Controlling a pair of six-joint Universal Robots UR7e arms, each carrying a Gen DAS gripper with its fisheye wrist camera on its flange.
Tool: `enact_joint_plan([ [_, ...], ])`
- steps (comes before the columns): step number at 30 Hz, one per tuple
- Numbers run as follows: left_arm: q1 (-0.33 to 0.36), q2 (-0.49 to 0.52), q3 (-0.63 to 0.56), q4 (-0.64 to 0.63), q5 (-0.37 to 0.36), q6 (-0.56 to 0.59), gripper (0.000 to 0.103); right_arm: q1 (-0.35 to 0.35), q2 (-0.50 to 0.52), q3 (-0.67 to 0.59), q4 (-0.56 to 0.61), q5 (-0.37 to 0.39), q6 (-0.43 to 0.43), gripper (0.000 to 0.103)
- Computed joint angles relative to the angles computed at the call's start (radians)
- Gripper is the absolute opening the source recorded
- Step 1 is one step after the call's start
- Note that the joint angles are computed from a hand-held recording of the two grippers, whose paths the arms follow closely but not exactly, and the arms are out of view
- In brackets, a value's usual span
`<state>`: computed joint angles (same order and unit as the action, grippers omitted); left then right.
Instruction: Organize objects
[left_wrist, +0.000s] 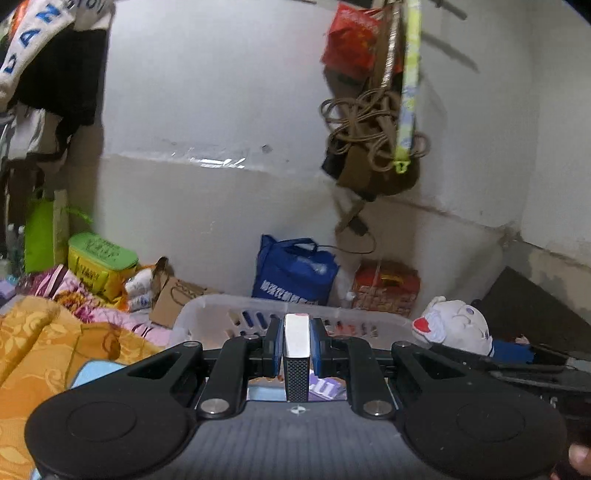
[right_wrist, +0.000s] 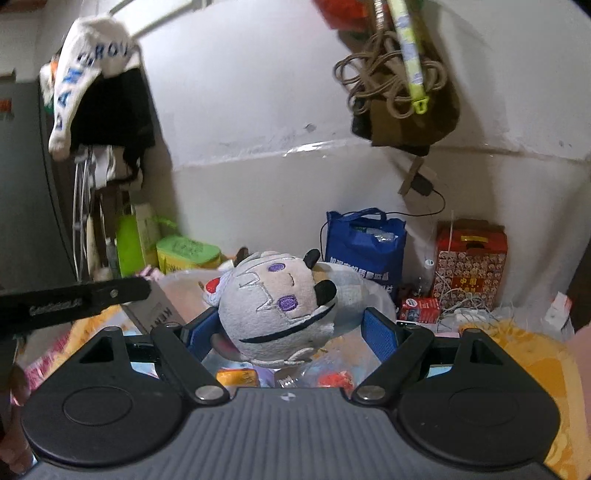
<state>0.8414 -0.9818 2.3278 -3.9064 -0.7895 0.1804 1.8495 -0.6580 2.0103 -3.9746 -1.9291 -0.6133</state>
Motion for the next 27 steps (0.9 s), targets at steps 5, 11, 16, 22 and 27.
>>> enact_joint_plan([
  [5, 0.024, 0.055, -0.016, -0.089, 0.015, 0.064, 0.09, 0.005, 0.037, -0.021, -0.014, -0.032, -0.071, 0.103],
  [11, -0.007, 0.027, 0.122, -0.249, 0.002, 0.07, 0.096, 0.006, -0.005, 0.106, -0.126, 0.022, -0.01, 0.103],
  [16, -0.079, 0.032, 0.203, -0.324, 0.078, 0.063, 0.1, 0.032, -0.003, 0.18, -0.194, -0.024, -0.005, 0.103],
  [22, -0.153, 0.016, 0.254, -0.265, 0.18, 0.002, 0.1, 0.042, 0.005, 0.218, -0.25, -0.066, 0.048, 0.103],
  [27, -0.188, 0.01, 0.27, -0.195, 0.219, -0.033, 0.1, 0.034, -0.012, 0.209, -0.222, -0.066, 0.106, 0.103],
])
